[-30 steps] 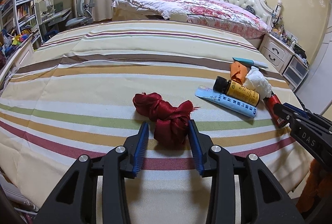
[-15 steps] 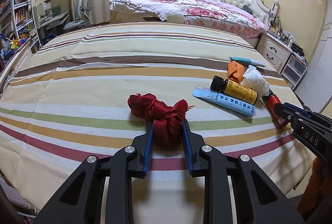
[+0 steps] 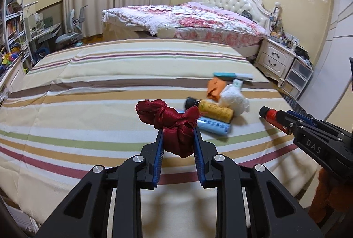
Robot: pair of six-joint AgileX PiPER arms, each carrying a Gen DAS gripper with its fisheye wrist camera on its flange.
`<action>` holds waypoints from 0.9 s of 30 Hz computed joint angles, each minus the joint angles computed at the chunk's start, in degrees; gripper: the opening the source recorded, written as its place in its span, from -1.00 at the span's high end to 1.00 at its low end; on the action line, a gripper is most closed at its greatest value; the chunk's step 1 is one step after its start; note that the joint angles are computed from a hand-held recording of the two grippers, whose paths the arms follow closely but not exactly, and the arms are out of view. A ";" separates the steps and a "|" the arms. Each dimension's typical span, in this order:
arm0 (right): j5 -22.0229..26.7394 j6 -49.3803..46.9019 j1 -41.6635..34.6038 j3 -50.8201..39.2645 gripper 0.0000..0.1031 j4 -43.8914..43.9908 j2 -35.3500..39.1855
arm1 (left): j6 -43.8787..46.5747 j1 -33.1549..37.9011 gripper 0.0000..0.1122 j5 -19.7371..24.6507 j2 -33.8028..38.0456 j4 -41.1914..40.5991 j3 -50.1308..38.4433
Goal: Collect trash
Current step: 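Carry the held cloth and red can over to the black bin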
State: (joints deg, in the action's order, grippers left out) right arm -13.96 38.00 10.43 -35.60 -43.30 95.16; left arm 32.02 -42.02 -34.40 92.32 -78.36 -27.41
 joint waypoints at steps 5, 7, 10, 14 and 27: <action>-0.41 1.33 -4.86 -1.49 0.56 -2.53 0.01 | 4.14 -1.47 0.53 0.62 2.06 -0.38 -5.39; -0.39 1.24 -6.42 -2.42 0.56 -2.86 0.72 | 5.21 -1.54 0.53 1.48 3.56 0.34 -8.16; -0.83 1.58 -9.18 -3.26 0.56 -3.73 0.96 | 7.77 -1.58 0.53 2.46 6.08 0.40 -12.47; -1.09 -0.08 -12.30 -4.93 0.56 -2.05 1.73 | 12.10 -1.04 0.53 4.48 9.08 -0.02 -18.26; 0.25 8.95 -20.78 -14.64 0.56 -8.33 8.98 | 34.07 1.51 0.53 13.16 22.55 -11.07 -41.07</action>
